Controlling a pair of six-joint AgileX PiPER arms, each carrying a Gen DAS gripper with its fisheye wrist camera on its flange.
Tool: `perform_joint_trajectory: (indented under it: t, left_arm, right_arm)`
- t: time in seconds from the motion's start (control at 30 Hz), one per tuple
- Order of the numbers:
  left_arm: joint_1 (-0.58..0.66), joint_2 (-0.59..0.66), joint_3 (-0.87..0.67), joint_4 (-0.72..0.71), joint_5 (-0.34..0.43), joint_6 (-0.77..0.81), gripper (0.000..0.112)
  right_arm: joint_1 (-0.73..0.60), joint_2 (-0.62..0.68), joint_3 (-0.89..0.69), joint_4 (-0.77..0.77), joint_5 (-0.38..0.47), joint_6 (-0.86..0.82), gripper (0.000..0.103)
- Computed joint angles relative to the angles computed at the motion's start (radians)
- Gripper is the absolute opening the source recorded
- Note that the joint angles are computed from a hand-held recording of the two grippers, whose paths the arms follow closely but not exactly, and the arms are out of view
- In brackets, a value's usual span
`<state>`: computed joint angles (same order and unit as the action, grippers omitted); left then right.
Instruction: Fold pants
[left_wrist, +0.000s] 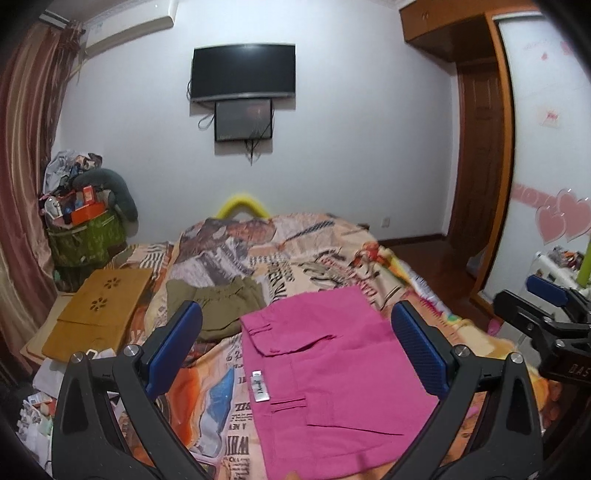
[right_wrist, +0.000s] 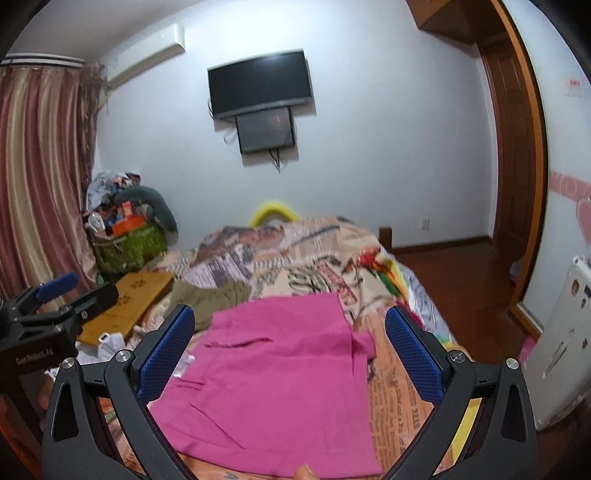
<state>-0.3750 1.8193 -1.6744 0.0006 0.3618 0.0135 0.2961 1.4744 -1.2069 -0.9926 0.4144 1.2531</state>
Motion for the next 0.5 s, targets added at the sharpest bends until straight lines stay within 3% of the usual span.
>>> perform_joint_trajectory:
  t: [0.2, 0.37, 0.5]
  left_arm:
    - [0.028, 0.181, -0.249, -0.073, 0.181, 0.076, 0.103]
    - [0.027, 0.332, -0.463, 0.035, 0.282, 0.018, 0.103]
    - [0.048, 0.467, -0.657, -0.012, 0.38, 0.11, 0.103]
  right_arm:
    - [-0.065, 0.051, -0.012, 0.143, 0.016, -0.172, 0.102]
    - [-0.139, 0.115, -0.05, 0.264, 0.041, -0.316, 0.102]
    - [-0.202, 0.177, -0.109, 0.467, 0.056, -0.522, 0.101]
